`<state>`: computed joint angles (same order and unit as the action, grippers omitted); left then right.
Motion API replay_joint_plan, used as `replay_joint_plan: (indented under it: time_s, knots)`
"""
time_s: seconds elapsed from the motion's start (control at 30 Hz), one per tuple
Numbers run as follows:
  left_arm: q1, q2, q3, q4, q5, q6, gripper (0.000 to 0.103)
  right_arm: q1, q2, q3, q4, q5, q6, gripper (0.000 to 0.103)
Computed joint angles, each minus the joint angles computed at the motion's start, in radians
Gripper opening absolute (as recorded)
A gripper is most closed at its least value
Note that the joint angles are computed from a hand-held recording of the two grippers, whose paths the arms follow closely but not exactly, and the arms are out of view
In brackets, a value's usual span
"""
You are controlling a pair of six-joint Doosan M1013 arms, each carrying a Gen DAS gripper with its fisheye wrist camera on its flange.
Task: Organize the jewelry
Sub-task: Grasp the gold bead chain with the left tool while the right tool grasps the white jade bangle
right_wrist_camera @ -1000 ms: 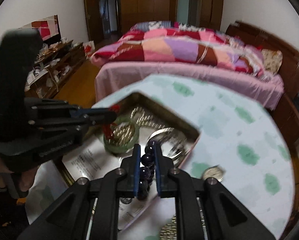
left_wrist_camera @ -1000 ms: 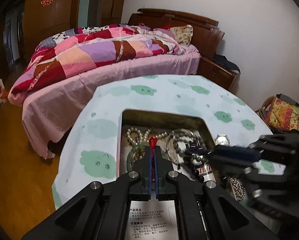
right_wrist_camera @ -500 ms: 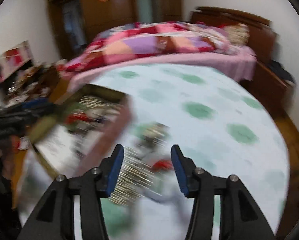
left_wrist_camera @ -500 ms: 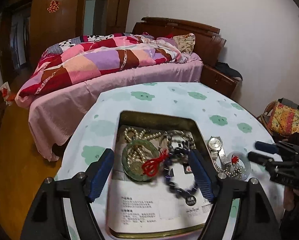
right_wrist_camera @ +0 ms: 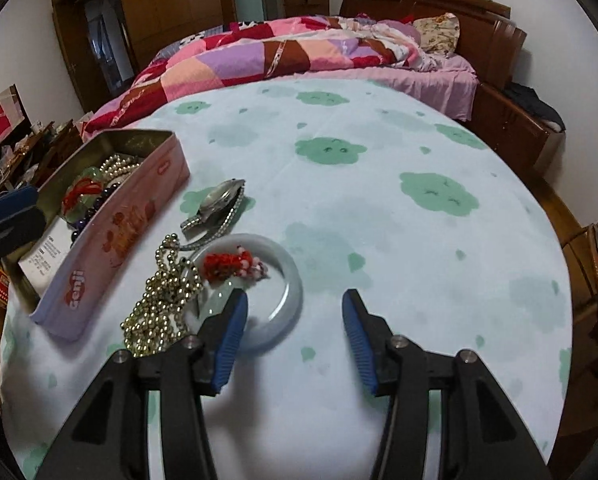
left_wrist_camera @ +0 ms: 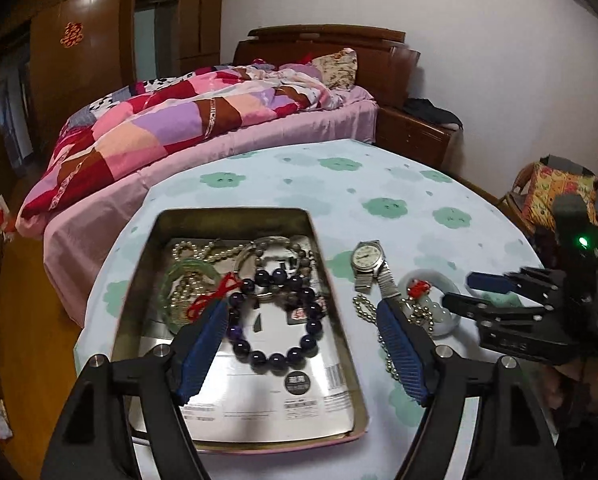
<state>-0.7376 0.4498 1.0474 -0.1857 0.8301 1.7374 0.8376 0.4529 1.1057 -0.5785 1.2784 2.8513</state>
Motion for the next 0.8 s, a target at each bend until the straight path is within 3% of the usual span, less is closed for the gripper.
replay_joint_plan:
  time_s: [0.1,0.17,0.23,0.4,0.5,0.73,0.8]
  knots:
    - [-0.006,0.006,-0.007,-0.004,0.015,0.009,0.077,-0.01,0.011,-0.01,0.032,-0.002,-0.028,0.045]
    - [-0.009,0.004,-0.004,-0.007,0.014,0.02,0.077,-0.009,0.017,-0.022,0.027,0.027,-0.048,0.02]
    - [-0.012,0.001,-0.001,-0.01,0.012,0.031,0.076,-0.01,0.006,-0.011,0.038,0.021,-0.04,0.012]
    - [-0.022,-0.006,0.008,-0.034,0.006,0.074,0.075,0.011,-0.021,0.031,0.008,0.073,0.013,0.012]
    - [-0.038,0.0,0.0,-0.044,0.032,0.114,0.067,0.017,-0.035,0.051,-0.01,0.099,0.065,0.012]
    - [-0.058,0.032,-0.043,-0.049,0.096,0.148,0.047,0.018,-0.059,0.095,-0.032,0.029,0.128,0.013]
    - [-0.061,0.04,-0.053,-0.049,0.111,0.143,0.047,0.018,-0.062,0.103,-0.038,0.013,0.139,0.013]
